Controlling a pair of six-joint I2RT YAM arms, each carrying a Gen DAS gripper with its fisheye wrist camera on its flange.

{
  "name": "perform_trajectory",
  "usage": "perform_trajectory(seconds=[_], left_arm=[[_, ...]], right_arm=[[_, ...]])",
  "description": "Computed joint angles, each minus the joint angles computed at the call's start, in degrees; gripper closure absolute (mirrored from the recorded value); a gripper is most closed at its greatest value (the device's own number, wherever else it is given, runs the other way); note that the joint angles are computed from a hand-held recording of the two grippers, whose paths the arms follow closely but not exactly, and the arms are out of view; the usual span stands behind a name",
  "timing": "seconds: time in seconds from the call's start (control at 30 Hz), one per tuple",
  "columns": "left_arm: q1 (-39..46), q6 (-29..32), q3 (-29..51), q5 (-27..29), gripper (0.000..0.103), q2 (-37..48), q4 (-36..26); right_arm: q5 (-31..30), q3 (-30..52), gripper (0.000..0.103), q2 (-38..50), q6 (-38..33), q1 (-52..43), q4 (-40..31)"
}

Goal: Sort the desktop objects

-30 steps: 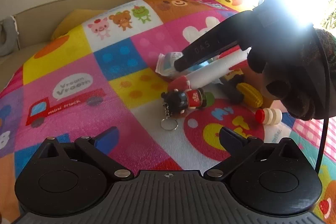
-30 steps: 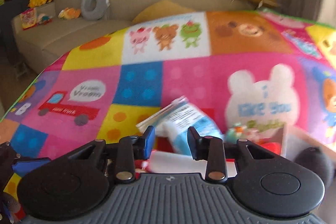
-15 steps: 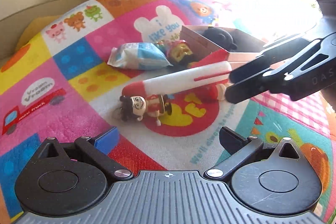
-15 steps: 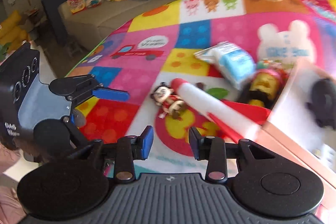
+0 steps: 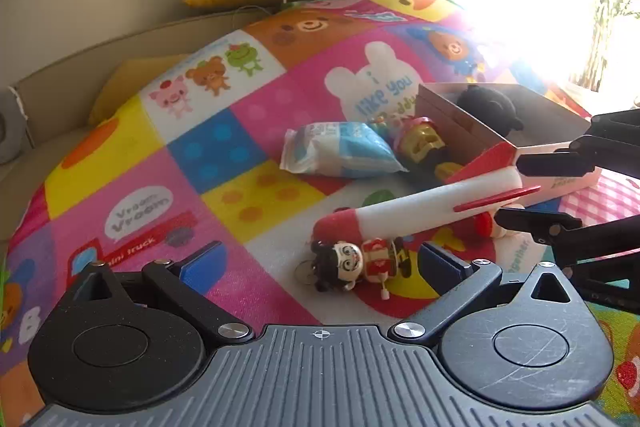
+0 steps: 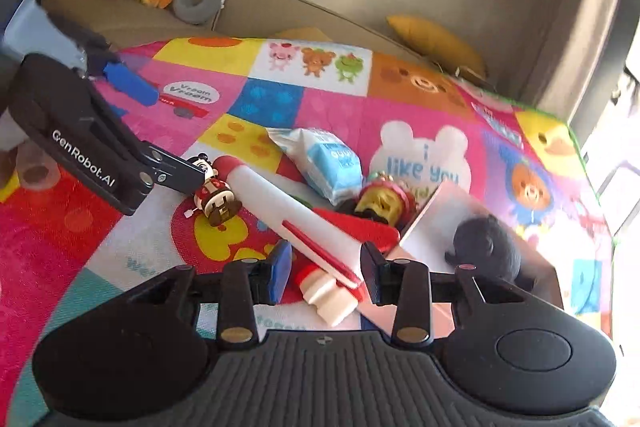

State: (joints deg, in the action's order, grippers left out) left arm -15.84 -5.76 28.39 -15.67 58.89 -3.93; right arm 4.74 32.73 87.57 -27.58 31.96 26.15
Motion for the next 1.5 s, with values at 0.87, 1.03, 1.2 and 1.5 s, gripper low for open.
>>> perform_trajectory(seconds=[0.87,1.03,1.2,1.5], left_arm=[[7.6,-10.5,-2.0,2.1,0.000,-9.7,-5.0],[8.0,-11.0,-3.0,2.4,0.000,-10.1,-5.7],[10.0,-13.2,-3.5,2.1,0.000,-10.7,-5.8],[9.0,-14.9,-3.2,1.6,0.000,-16.8,-8.6]], right_arm=[[11.4,8.2,0.069,16.5,-22.9,9.1,11.1],[14.2,14.1,0.071,23.0,-22.3,7.8,10.0],[5.7,4.1,0.073,10.1,-22.1,6.4,11.8],[-13.0,-14.2,0.074,-12.1,-35.5,3.5,4.9]])
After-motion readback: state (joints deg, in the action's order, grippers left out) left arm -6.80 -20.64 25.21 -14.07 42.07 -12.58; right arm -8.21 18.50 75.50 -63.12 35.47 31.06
